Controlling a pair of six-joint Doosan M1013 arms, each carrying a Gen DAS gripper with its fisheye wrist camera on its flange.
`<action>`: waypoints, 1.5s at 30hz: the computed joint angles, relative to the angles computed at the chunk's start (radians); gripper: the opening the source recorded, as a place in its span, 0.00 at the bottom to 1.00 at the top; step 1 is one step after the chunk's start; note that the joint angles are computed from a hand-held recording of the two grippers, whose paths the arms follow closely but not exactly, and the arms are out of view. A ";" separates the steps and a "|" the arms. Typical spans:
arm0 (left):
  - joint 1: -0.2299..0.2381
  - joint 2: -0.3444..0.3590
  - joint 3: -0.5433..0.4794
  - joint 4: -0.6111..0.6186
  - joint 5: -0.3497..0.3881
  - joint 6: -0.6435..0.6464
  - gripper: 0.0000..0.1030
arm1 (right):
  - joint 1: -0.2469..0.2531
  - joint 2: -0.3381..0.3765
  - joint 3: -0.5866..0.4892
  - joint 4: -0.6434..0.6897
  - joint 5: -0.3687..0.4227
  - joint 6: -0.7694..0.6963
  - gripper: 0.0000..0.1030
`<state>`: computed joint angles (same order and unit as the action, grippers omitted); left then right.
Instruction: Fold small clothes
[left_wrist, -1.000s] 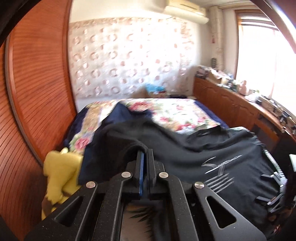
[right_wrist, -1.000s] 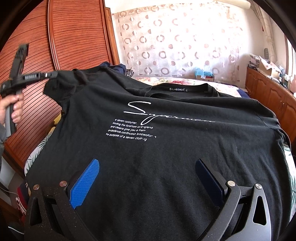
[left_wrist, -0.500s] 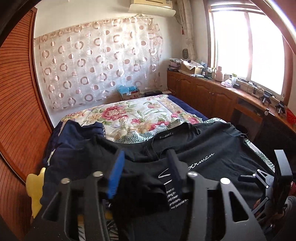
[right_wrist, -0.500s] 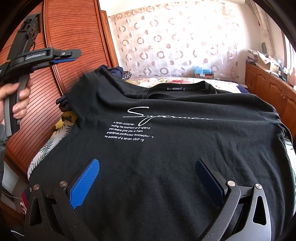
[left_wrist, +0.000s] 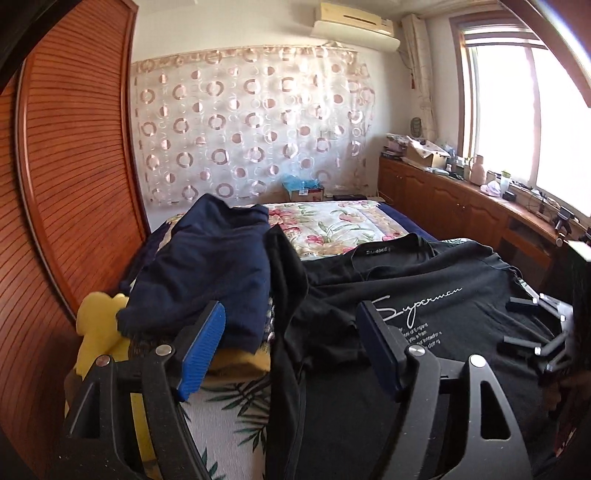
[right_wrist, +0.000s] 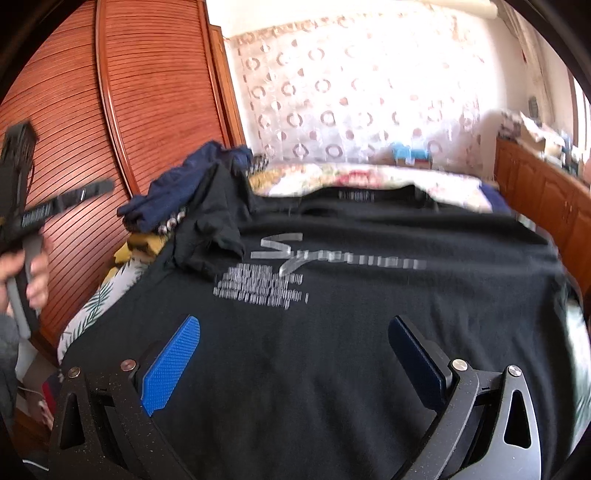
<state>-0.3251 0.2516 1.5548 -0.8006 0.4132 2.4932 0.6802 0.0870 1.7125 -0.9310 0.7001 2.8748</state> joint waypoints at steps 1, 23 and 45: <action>0.000 -0.003 0.008 -0.005 -0.007 -0.003 0.72 | -0.004 0.004 -0.010 -0.007 -0.007 -0.021 0.99; 0.045 -0.034 0.094 -0.009 -0.023 -0.089 0.72 | -0.145 0.348 -0.411 0.910 -0.125 -1.066 0.47; 0.031 -0.035 0.101 0.010 -0.003 -0.091 0.72 | -0.189 0.363 -0.490 0.695 -0.080 -0.861 0.02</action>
